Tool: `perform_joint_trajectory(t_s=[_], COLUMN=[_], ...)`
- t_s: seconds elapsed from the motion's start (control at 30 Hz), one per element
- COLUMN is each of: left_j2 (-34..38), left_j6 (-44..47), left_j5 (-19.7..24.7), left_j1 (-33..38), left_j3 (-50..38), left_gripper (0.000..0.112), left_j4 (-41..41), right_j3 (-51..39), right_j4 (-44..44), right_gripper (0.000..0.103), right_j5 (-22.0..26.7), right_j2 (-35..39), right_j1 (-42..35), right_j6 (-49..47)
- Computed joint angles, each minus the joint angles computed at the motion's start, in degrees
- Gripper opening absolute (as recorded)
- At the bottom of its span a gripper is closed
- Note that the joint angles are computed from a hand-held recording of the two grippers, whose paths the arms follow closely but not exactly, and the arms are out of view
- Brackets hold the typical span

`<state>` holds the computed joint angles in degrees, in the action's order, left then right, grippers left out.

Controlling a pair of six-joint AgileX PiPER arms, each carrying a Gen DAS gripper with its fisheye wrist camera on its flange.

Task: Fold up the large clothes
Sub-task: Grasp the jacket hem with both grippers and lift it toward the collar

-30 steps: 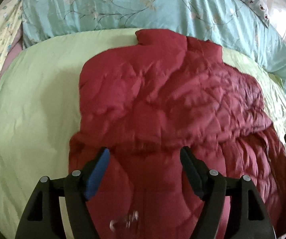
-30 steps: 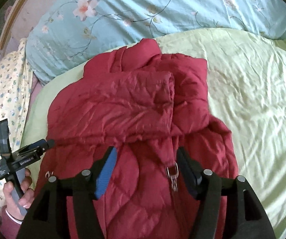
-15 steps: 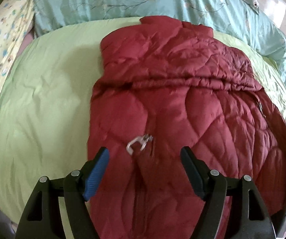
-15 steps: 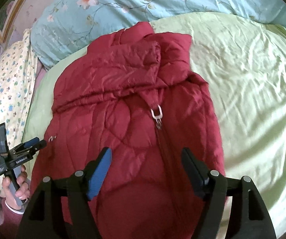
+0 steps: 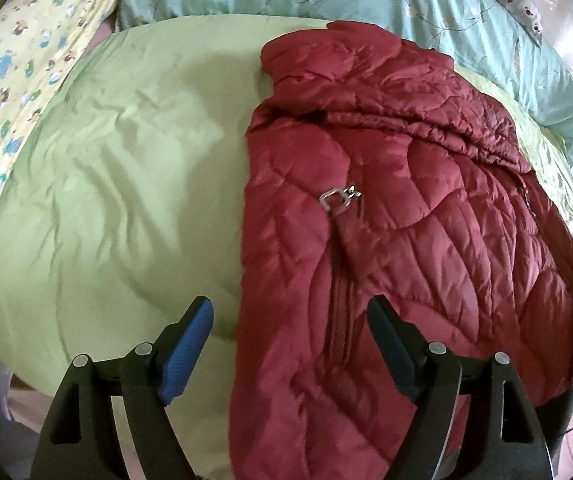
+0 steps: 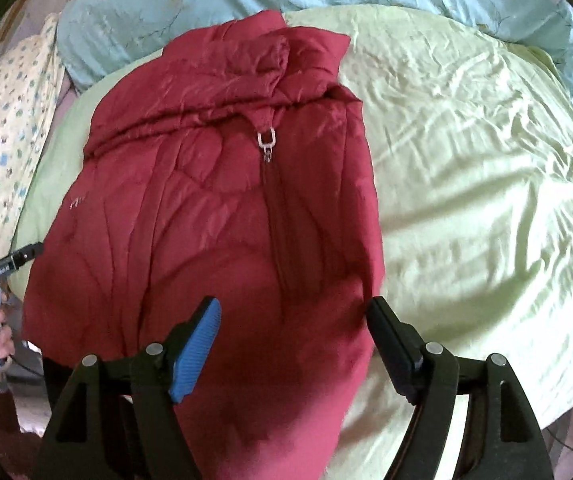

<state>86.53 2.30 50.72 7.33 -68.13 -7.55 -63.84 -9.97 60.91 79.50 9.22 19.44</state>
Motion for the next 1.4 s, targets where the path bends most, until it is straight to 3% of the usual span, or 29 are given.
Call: perform_joint_trajectory(t_s=[0.23,0.7,0.83,0.93,1.0,1.07,1.4], left_j2=[-3.59,-3.27,-3.02,-3.57,-4.64,-5.54,-6.94], left_j6=[1.44,6.01,10.19,12.11,12.28,12.99,17.85], left_j5=[1.09,3.21,4.66,5.21,4.46,3.94,4.96], left_j1=[1.92,5.33,7.42,6.88,5.58,4.94,5.6], left_j3=[3.76,6.72,6.99,8.11,9.31,10.21,11.73], left_gripper=[0.081,0.085,0.085,0.085,0.085,0.085,0.078], left_j4=[0.6,-3.25,-7.77,-9.04,-8.25,-8.4,-11.68], right_j3=[2.91,9.82,11.64,12.69,13.37,13.84,15.63], right_j4=[0.78,12.9,14.78,16.53,15.24,14.45,23.22], right_gripper=[0.078,0.079,0.077,0.061,0.041,0.036,0.045], right_j5=[1.7,-3.29,-4.35,-4.59,-4.86,-4.42,-5.09], right_j2=[-4.31,-7.36,-8.97,-10.29,-11.5,-12.69,-12.89], right_j1=[0.4,-7.64,-8.66,-8.92,-8.12,-8.03,-14.73], right_j6=[0.78,-7.63,-9.24,-10.9,-10.24,-10.25,-16.83])
